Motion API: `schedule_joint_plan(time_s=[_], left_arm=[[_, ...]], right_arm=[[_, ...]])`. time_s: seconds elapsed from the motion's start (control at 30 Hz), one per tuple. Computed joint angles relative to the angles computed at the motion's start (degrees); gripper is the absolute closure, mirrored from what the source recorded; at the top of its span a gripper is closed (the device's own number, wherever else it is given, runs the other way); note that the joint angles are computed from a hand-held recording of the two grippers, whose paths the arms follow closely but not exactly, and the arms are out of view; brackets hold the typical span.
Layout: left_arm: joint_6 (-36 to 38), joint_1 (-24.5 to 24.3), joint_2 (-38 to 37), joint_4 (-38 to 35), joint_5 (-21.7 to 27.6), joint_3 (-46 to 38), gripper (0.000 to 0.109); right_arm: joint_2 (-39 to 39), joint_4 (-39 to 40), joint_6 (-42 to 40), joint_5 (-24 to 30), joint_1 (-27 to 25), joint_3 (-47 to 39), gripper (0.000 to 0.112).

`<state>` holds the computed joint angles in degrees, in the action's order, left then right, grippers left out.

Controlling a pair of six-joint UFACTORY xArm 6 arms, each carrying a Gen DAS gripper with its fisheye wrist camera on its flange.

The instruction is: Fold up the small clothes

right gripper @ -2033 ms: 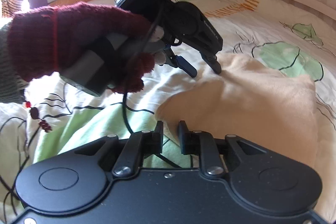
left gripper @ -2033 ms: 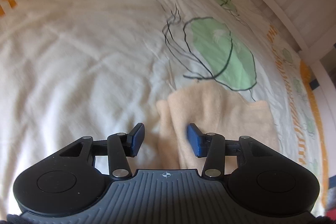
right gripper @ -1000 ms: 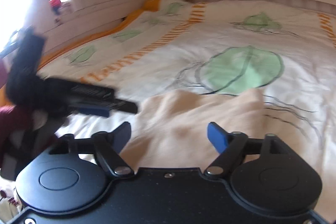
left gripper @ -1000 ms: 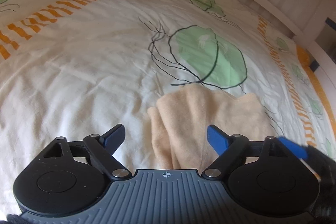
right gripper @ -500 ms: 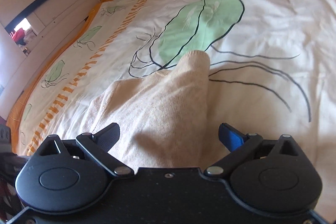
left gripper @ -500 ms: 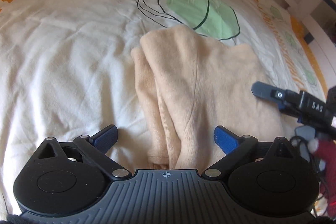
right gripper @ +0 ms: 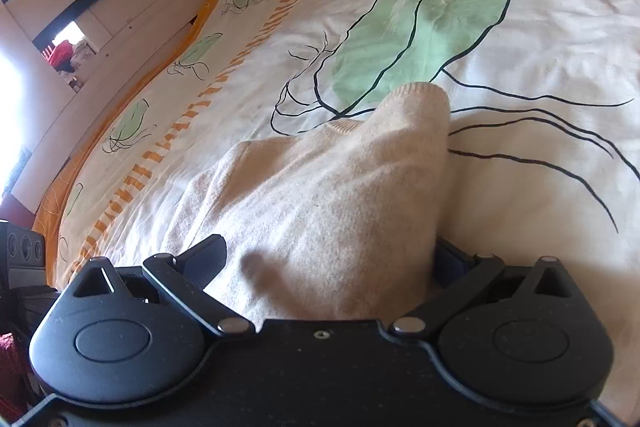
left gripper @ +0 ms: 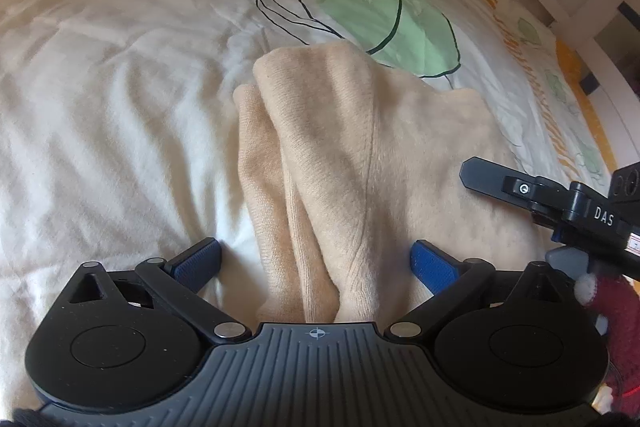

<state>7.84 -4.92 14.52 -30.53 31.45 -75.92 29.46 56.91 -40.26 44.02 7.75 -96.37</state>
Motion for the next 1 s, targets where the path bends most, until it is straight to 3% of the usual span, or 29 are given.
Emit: schedule_joint_plan(time_s=[0.13, 0.33, 0.4, 0.43, 0.47, 0.5, 0.53, 0.8, 1.0], left_arm=[[2.97, 0.37, -1.79, -4.09, 0.48, 2.07, 0.007], [1.21, -0.85, -2.07, -3.37, -2.15, 3.19, 0.01], [3.81, -1.46, -2.57, -5.68, -3.85, 4.11, 0.026], [5.63, -1.5, -2.83, -7.62, -3.98, 4.32, 0.047], [7.82, -1.35, -2.97, -10.93, -3.27, 4.21, 0.066], [9.01, -1.09, -2.91, -13.8, -1.97, 3.88, 0.071], [10.24, -1.03, -2.96, -15.76, -1.43, 3.84, 0.078], [9.21, -2.75, -8.34, -20.69, 0.2, 9.08, 0.082], [7.18, -8.04, -16.24, -18.8, -0.35, 17.42, 0.082]], right_arm=[[-0.26, 2.94, -0.37, 3.17, -1.51, 0.12, 0.009], [0.47, 4.06, 0.55, 4.95, -2.0, -0.92, 0.009], [0.84, 4.78, 1.43, 5.4, -2.22, -1.37, 0.012], [0.93, 4.97, 1.75, 5.71, -2.39, -1.51, 0.014], [0.99, 4.64, 2.43, 5.97, -2.58, -1.64, 0.027], [0.96, 3.66, 3.62, 5.94, -2.65, -1.68, 0.053], [0.77, 2.99, 4.24, 5.74, -2.72, -1.41, 0.062], [-7.33, -0.94, 6.06, 4.26, -3.33, 6.62, 0.068], [-18.54, -7.07, 7.89, 7.33, -6.78, 18.2, 0.068]])
